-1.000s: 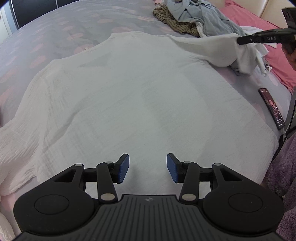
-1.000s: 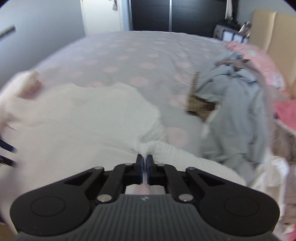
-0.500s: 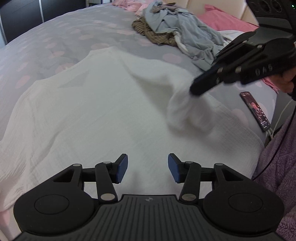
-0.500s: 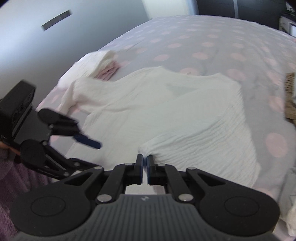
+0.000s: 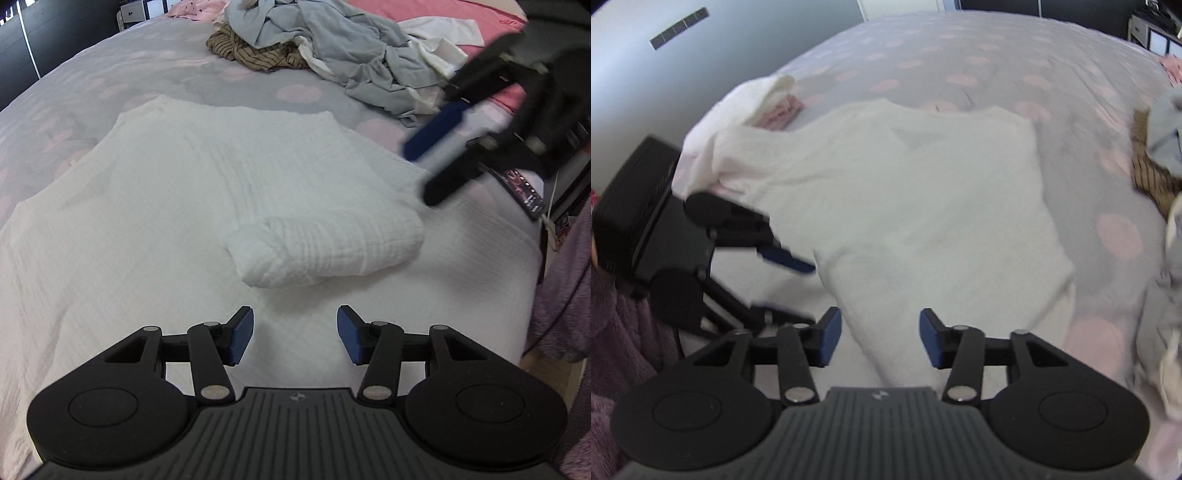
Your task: Fold clothes
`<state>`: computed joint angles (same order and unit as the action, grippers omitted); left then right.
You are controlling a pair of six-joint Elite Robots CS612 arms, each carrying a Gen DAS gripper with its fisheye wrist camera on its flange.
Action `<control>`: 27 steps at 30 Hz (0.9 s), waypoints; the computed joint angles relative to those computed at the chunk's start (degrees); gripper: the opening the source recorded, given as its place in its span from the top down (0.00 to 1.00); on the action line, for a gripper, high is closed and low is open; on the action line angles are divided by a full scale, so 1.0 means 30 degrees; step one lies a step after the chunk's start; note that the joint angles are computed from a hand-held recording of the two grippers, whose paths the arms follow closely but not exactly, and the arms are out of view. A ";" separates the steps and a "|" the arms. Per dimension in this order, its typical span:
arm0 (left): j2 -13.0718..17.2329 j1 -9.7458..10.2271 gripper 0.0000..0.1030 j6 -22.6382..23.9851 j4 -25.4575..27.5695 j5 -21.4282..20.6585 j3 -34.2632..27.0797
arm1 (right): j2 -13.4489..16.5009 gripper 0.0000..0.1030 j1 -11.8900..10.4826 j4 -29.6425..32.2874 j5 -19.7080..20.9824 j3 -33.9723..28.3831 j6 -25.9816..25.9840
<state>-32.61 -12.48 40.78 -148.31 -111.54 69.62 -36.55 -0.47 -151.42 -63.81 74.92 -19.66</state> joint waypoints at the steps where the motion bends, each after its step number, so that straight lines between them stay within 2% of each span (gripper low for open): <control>1: 0.0118 0.0016 0.53 0.0024 -0.0161 -0.0182 -0.0087 | -0.0065 0.45 -0.0064 0.0153 -0.0229 0.0299 -0.0172; 6: 0.0429 -0.0003 0.53 0.0344 -0.1213 -0.1339 -0.0168 | -0.0089 0.44 -0.0291 -0.0642 -0.1080 0.1696 -0.0183; 9: 0.0541 -0.0059 0.54 0.0293 -0.2325 -0.1953 -0.0086 | 0.0167 0.44 -0.0302 -0.3327 -0.0831 0.2528 0.0677; 10: 0.0595 -0.0057 0.61 0.0219 -0.2395 -0.2235 -0.0177 | 0.0313 0.44 -0.0286 -0.4201 -0.0688 0.2696 0.0965; 15: 0.0691 0.0079 0.79 -0.0436 -0.2382 -0.3932 -0.0697 | 0.1256 0.45 0.0112 -0.8427 -0.1022 0.2870 0.1246; 16: 0.0682 0.0120 0.83 -0.0612 -0.2269 -0.4291 -0.0800 | 0.1389 0.48 0.0070 -0.9005 -0.0732 0.2838 0.1542; 18: 0.0650 0.0204 0.85 -0.0983 -0.2167 -0.4936 -0.0944 | 0.1522 0.61 -0.0065 -0.9895 -0.0107 0.2757 0.2209; 19: 0.0603 0.0241 0.85 -0.1155 -0.2256 -0.5097 -0.0932 | 0.1490 0.73 -0.0139 -1.0199 0.0095 0.2737 0.2503; 20: 0.0549 0.0275 0.85 -0.1317 -0.2358 -0.5214 -0.0909 | 0.1461 0.77 -0.0212 -1.0503 0.0292 0.2713 0.2805; 23: 0.0392 0.0406 0.86 -0.1890 -0.2295 -0.5411 -0.0902 | 0.1256 0.84 -0.0497 -1.0792 0.1066 0.2685 0.3952; 25: 0.0276 0.0505 0.87 -0.2162 -0.1945 -0.5541 -0.0918 | 0.1011 0.85 -0.0652 -1.0965 0.1389 0.2883 0.4547; 27: 0.0170 0.0647 0.88 -0.2377 -0.0037 -0.5978 -0.1258 | 0.0636 0.85 -0.0781 -1.0145 0.1549 0.3055 0.5135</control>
